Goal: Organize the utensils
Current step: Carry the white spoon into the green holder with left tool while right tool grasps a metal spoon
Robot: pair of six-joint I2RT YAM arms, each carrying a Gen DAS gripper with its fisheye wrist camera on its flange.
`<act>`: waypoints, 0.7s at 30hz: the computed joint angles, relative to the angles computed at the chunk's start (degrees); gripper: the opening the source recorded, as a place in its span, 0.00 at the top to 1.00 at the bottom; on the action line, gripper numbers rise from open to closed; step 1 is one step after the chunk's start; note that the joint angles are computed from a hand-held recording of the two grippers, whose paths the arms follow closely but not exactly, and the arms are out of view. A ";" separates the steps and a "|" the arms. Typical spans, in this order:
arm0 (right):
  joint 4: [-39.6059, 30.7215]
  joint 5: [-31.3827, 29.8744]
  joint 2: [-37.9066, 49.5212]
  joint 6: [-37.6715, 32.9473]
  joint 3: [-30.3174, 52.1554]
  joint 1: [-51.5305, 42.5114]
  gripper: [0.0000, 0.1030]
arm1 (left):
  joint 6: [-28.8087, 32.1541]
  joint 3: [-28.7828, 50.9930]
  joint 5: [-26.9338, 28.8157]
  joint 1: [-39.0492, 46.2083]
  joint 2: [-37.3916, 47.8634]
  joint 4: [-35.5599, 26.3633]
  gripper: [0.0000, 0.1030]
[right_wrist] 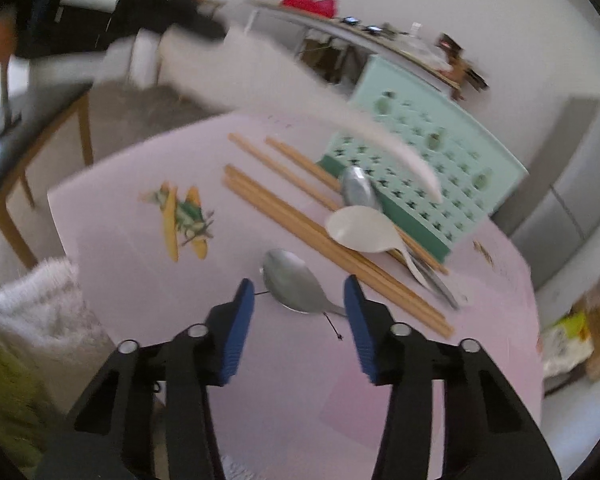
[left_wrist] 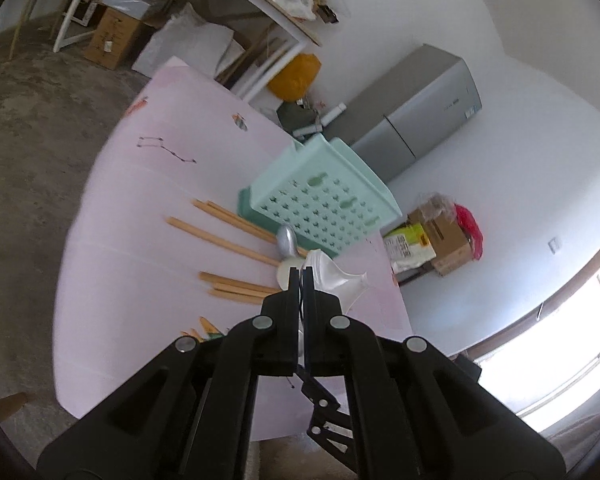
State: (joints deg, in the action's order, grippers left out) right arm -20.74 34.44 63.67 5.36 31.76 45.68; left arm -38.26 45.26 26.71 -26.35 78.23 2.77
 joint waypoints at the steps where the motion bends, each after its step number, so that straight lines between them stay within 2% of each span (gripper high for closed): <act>1: 0.13 0.05 1.37 -0.95 0.47 -0.08 0.63 | -0.22 -0.50 0.54 0.83 -0.18 0.57 1.00; 8: -0.35 0.90 6.67 -3.77 3.57 0.03 0.74 | -0.16 -2.12 2.76 3.67 0.43 2.65 1.00; 13: -0.89 -1.24 10.84 -5.29 6.81 -1.61 0.92 | -0.25 -3.20 3.80 5.02 0.25 3.82 1.00; 21: -0.07 -0.16 11.81 -5.04 7.55 -2.06 0.95 | -0.23 -4.16 3.24 5.81 -2.06 3.95 1.00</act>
